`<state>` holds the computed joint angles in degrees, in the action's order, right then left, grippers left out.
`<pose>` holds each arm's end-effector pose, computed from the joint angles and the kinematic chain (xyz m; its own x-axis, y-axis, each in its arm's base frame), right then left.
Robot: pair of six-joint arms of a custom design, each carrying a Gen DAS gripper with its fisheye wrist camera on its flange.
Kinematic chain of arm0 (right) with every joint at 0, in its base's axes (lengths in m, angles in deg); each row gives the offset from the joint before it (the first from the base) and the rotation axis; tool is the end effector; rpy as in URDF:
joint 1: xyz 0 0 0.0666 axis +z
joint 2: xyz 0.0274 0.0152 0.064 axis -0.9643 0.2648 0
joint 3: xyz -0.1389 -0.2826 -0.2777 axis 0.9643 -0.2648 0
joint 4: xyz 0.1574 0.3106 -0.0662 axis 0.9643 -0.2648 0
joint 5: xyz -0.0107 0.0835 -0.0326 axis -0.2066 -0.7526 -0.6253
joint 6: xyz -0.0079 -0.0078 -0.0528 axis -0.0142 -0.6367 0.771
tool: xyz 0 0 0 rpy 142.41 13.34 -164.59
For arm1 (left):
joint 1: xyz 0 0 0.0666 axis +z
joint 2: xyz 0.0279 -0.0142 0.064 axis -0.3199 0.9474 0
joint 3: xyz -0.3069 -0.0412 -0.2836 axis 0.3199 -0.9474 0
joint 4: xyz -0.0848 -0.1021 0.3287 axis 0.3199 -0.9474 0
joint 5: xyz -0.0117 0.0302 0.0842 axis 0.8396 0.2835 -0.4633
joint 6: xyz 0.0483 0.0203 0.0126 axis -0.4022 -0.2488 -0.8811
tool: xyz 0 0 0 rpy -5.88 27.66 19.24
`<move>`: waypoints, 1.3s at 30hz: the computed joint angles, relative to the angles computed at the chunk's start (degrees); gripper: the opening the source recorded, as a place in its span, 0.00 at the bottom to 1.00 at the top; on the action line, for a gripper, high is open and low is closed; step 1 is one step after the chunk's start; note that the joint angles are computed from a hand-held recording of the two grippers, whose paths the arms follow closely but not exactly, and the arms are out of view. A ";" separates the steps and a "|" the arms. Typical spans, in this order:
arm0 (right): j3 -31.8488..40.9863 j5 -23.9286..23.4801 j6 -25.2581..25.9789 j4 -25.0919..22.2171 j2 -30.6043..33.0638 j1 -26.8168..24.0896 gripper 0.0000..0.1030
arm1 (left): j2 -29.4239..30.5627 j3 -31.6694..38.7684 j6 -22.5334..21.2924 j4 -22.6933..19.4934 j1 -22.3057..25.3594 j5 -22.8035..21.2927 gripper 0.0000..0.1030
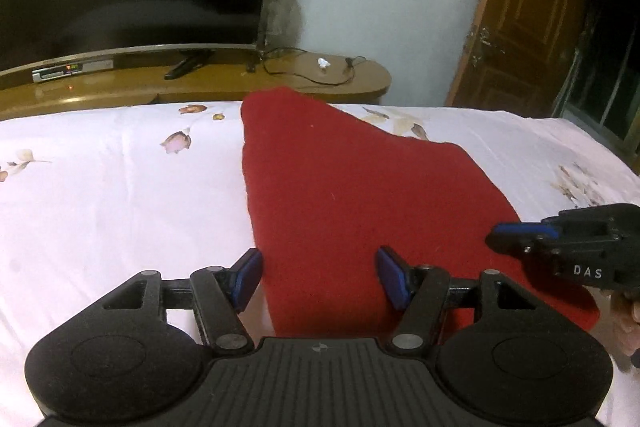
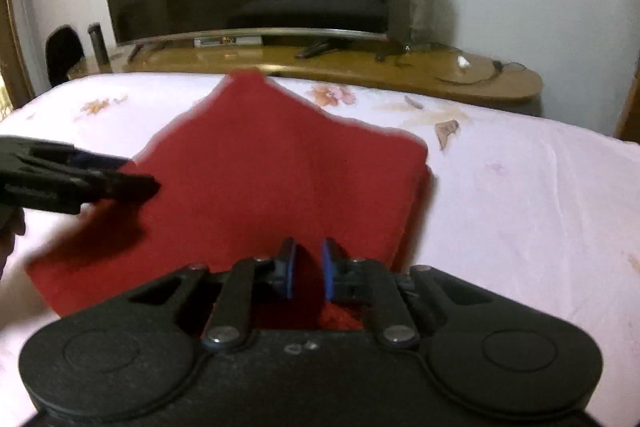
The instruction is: Fold small clothes
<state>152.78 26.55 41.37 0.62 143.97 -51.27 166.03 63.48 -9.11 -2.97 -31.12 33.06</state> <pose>0.4966 0.2025 0.4517 -0.6360 0.0190 -0.7715 0.0095 0.9998 0.0168 0.6514 -0.1610 0.4457 -0.5719 0.2792 -0.7713 0.6194 0.7635 -0.1829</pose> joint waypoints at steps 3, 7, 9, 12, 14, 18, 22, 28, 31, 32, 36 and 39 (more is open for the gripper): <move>2.84 1.13 -2.25 -4.47 0.42 -0.07 0.11 | -3.07 -2.06 0.37 0.28 1.03 2.26 0.60; 0.89 0.14 -1.68 0.42 -3.48 1.95 0.16 | -5.99 -5.68 -1.95 -2.66 1.48 6.19 0.60; 0.99 -3.85 -1.21 1.15 -3.14 2.87 0.15 | -7.25 -8.73 -2.81 -2.83 0.96 4.34 0.60; 2.81 -5.55 3.05 -4.28 0.21 4.48 0.12 | -10.35 -14.51 -5.24 -1.72 1.38 -0.30 0.60; -2.27 -5.35 4.33 -1.98 -1.75 4.02 0.10 | -11.59 -17.29 -3.62 -1.98 3.73 2.81 0.60; -3.89 -6.04 1.77 -2.79 -3.94 2.43 0.09 | -12.37 -17.38 -4.08 -2.69 4.55 2.50 0.60; -1.73 -3.72 2.28 -6.16 -3.35 3.09 0.10 | -12.26 -16.40 -5.56 -2.49 4.35 2.45 0.60; -0.28 1.46 -2.25 -5.44 -3.49 7.40 0.18 | -9.84 -13.85 -4.89 -4.05 3.23 0.58 0.60; 0.41 2.61 -4.98 -9.30 -1.28 7.36 0.16 | -9.26 -13.30 -4.06 -4.88 3.71 1.84 0.61; 0.36 2.20 -6.73 -9.56 -1.48 7.08 0.16 | -9.44 -13.35 -4.76 -4.97 3.64 1.58 0.61; 3.63 4.67 -9.02 -14.14 -0.02 7.76 0.16 | -9.14 -12.58 -6.26 -6.37 3.97 2.37 0.61; 5.68 8.17 -10.71 -15.37 0.50 9.37 0.19 | -8.56 -12.04 -6.58 -6.75 4.11 3.04 0.61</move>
